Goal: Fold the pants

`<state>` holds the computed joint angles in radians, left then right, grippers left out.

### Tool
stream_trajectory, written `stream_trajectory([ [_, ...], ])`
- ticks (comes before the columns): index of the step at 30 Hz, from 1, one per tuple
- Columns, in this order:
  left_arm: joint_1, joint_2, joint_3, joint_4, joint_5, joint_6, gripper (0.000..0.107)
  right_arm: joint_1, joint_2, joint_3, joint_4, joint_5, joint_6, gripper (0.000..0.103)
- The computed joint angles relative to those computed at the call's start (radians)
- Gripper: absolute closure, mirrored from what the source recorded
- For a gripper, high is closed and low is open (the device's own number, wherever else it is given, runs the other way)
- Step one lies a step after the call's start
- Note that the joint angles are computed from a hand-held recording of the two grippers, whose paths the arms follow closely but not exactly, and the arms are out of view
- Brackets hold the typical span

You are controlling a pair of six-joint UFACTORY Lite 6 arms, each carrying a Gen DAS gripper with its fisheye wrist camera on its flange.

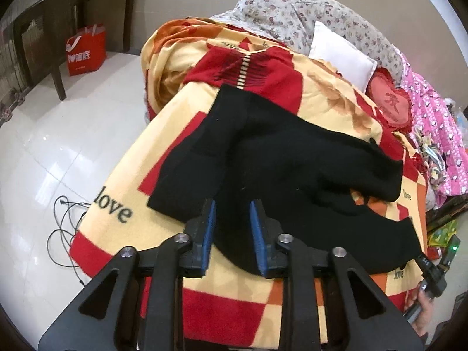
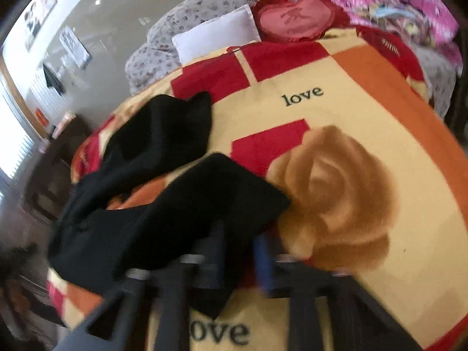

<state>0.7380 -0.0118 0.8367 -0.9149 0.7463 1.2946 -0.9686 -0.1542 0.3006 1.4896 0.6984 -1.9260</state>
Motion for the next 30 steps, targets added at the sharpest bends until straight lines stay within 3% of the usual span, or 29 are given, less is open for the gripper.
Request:
stream_trajectory([
  [4,-0.054,-0.008,-0.024,-0.007,-0.036,0.004,0.081,-0.103,-0.287,-0.033,-0.178,0.000,0.135,0.096],
  [6,-0.085,0.007,-0.032,-0.018,-0.066,0.002,0.081,-0.130,-0.339,-0.015,-0.253,-0.025,0.190,0.096],
  [8,-0.125,0.046,-0.035,-0.039,-0.096,0.006,0.081,-0.091,-0.282,0.014,-0.283,-0.096,0.208,0.096],
  [12,-0.226,0.138,-0.051,-0.081,-0.234,0.024,0.081,0.034,-0.065,0.051,-0.156,-0.280,0.118,0.096],
  [14,-0.256,0.167,-0.062,-0.149,-0.288,0.090,0.081,0.013,-0.067,0.058,-0.123,-0.276,0.103,0.090],
  [16,-0.274,0.147,-0.081,-0.179,-0.321,0.132,0.079,-0.004,-0.121,0.057,-0.159,-0.263,0.165,0.078],
  [19,-0.281,0.138,-0.065,-0.122,-0.318,0.076,0.079,0.036,-0.220,0.062,-0.200,-0.152,0.255,0.070],
  [23,-0.296,0.159,-0.016,-0.123,-0.335,0.057,0.079,0.271,-0.185,0.123,-0.148,-0.075,0.313,0.063],
  [28,-0.326,0.246,0.079,-0.067,-0.376,-0.025,0.079,0.661,-0.001,0.282,0.058,-0.181,0.236,0.060],
  [30,-0.337,0.285,0.118,-0.041,-0.384,-0.052,0.079,0.766,0.097,0.379,0.062,-0.195,0.252,0.058],
])
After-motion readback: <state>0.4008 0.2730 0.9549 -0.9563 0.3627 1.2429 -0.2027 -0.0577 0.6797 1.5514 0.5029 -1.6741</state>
